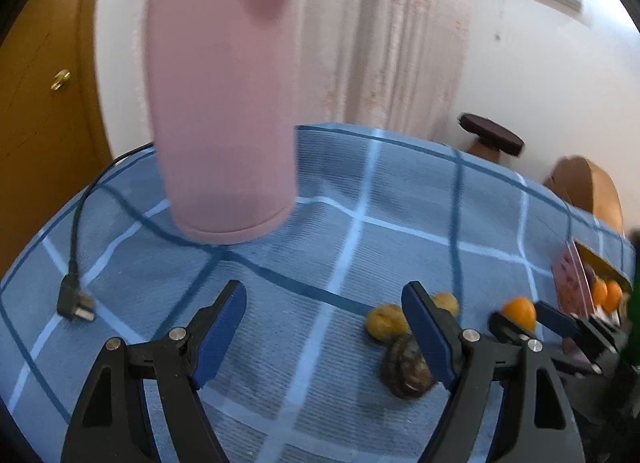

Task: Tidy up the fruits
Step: 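Grasp an orange with the right tool while the left tool grasps a dark brown fruit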

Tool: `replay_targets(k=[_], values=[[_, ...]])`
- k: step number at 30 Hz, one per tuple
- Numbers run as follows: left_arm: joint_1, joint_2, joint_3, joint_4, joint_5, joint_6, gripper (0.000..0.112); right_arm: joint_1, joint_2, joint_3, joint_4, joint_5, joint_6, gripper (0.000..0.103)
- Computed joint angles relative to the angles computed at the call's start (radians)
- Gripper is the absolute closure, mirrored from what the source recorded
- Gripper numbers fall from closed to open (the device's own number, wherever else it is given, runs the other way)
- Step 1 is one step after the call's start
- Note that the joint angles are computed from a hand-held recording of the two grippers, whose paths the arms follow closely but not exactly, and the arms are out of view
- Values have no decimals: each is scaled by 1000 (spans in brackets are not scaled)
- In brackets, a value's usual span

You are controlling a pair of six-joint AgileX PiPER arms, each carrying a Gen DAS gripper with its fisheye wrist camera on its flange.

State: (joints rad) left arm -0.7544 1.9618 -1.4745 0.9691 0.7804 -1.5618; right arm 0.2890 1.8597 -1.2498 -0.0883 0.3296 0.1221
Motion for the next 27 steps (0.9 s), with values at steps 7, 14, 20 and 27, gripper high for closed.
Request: replay_targets(k=[7, 14, 20, 27], values=[[1, 6, -10, -105, -96, 124, 31, -22, 20, -18, 144, 35, -147, 65], [-27, 58, -81, -180, -80, 265, 31, -72, -108, 150, 534, -101, -514, 65], [-24, 145, -186, -262, 5, 379, 38, -72, -175, 240, 760, -177, -749, 65], [9, 127, -157, -320, -57, 395, 70, -90, -186, 253, 865, -158, -844, 65]])
